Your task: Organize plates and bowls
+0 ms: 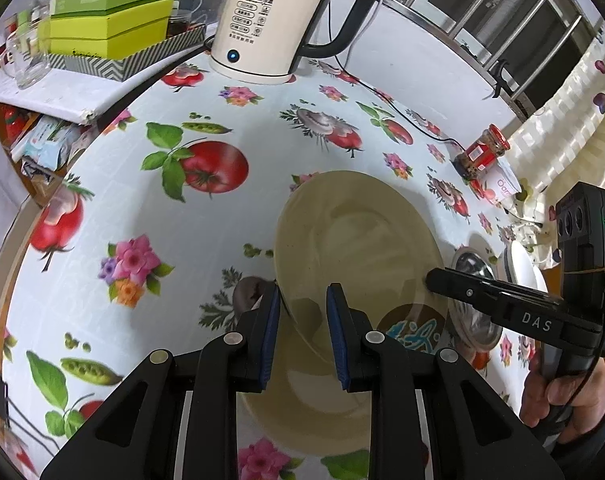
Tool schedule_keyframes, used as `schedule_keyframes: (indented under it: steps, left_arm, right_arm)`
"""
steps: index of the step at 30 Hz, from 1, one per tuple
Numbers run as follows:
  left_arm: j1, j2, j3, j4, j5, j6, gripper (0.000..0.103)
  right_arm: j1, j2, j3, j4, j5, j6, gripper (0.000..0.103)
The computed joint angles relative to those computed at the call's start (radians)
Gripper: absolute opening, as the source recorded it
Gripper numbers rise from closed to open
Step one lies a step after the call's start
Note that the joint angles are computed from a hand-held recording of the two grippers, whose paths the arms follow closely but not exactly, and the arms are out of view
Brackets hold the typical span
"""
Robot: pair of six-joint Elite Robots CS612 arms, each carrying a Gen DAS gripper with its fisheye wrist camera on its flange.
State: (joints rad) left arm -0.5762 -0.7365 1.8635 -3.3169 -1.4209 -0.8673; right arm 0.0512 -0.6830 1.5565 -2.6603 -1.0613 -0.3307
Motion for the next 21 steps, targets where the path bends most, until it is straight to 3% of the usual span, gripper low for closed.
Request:
schedule_keyframes:
  steps: [21]
  left_arm:
    - [-0.026,-0.016,0.074,-0.023,0.008,-0.059,0.025]
  right_arm:
    - [0.009,-0.037,0.097,-0.033,-0.018,-0.042,0.02]
